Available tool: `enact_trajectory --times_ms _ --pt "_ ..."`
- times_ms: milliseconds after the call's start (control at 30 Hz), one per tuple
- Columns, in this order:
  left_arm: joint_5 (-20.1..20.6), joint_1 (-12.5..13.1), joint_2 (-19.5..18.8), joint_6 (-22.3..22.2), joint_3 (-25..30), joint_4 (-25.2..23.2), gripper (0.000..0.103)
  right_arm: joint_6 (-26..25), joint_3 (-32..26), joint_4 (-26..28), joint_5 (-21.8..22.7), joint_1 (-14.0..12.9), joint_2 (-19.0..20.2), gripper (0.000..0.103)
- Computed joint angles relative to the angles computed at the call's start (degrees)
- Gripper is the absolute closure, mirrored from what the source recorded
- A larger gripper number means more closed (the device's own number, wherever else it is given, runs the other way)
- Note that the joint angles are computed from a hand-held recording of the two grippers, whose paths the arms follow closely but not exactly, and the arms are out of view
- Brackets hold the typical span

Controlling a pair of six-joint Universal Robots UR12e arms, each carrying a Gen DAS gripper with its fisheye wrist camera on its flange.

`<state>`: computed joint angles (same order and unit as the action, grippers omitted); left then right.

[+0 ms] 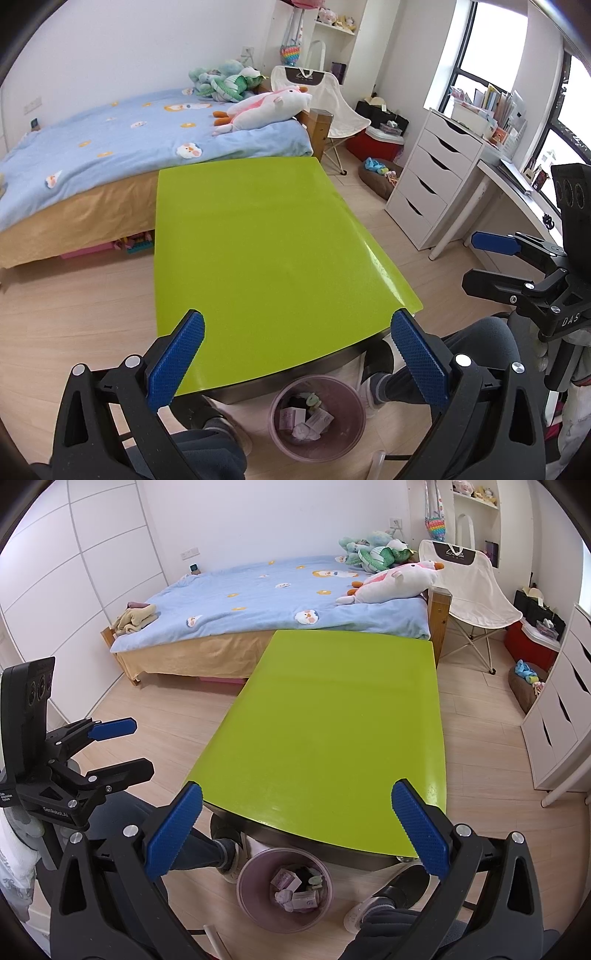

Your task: Collect trash

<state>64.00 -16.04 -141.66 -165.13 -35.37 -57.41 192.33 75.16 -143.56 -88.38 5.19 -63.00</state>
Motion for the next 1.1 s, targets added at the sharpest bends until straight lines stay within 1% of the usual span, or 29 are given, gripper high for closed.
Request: enact_trajectory --times_ms 633,1100 --pt "-0.08 0.05 -0.03 0.10 0.08 -0.32 0.006 -0.44 0.52 -0.13 0.27 -0.19 -0.08 0.003" --pt "-0.05 -0.04 0.60 -0.05 -1.36 0.45 0.006 -0.42 0.41 -0.04 0.28 -0.22 -0.05 0.003"
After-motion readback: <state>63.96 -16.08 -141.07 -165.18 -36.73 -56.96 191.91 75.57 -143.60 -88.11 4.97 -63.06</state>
